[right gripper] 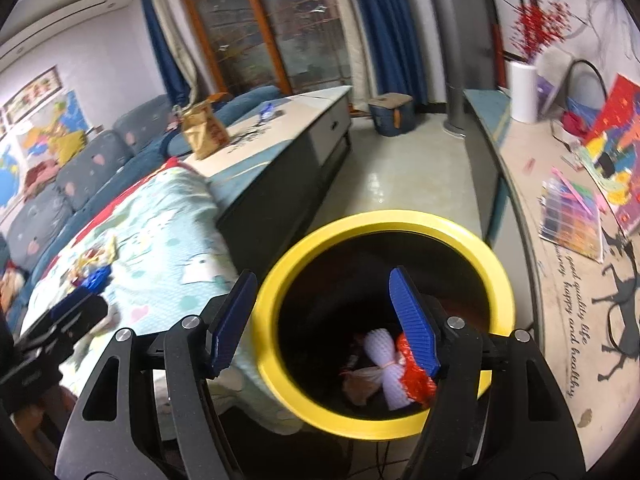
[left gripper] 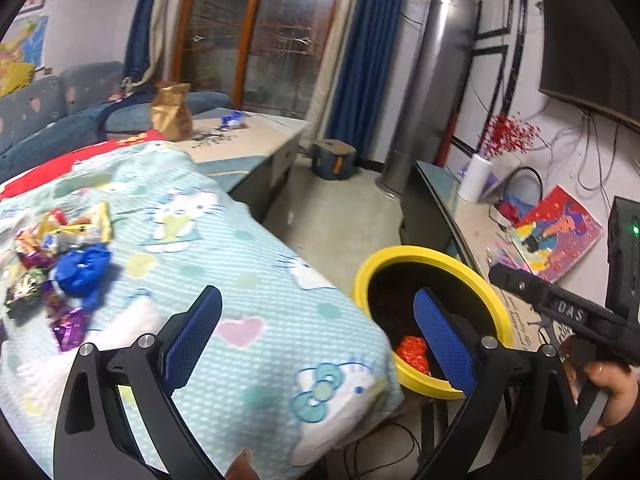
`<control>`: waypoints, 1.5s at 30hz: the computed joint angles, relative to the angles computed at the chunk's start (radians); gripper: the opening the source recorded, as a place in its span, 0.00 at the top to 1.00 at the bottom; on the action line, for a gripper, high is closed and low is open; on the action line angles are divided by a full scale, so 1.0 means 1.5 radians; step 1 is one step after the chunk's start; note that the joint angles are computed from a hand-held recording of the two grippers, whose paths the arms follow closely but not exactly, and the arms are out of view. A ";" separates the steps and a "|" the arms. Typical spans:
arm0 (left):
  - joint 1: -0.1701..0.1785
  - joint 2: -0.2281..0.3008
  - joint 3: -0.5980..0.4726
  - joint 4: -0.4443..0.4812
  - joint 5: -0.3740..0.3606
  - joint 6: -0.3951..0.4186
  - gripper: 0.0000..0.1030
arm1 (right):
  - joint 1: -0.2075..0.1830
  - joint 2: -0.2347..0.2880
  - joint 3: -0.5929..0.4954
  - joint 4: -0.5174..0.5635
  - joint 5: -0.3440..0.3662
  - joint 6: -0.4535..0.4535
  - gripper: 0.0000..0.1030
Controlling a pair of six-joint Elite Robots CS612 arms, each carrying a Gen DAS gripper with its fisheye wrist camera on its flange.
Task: Collect trash
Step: 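Move both open tools back over the remaining wrappers on the bedspread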
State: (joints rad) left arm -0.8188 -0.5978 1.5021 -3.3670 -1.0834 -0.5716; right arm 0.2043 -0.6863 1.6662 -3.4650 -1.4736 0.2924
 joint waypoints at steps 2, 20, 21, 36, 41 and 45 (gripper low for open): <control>0.001 -0.007 0.011 -0.006 0.013 -0.008 0.09 | 0.007 0.000 -0.003 -0.002 0.007 -0.011 0.41; 0.006 -0.050 0.092 -0.055 0.114 -0.064 0.09 | 0.052 -0.003 -0.022 0.020 0.075 -0.113 0.37; 0.006 -0.051 0.095 -0.057 0.118 -0.067 0.09 | 0.054 -0.003 -0.023 0.022 0.078 -0.118 0.37; 0.015 -0.070 0.138 -0.081 0.163 -0.119 0.09 | 0.080 -0.008 -0.037 0.047 0.107 -0.169 0.37; 0.021 -0.080 0.162 -0.090 0.180 -0.146 0.09 | 0.092 -0.005 -0.054 0.065 0.122 -0.185 0.37; 0.027 -0.087 0.179 -0.090 0.196 -0.169 0.09 | 0.103 0.000 -0.071 0.082 0.129 -0.197 0.37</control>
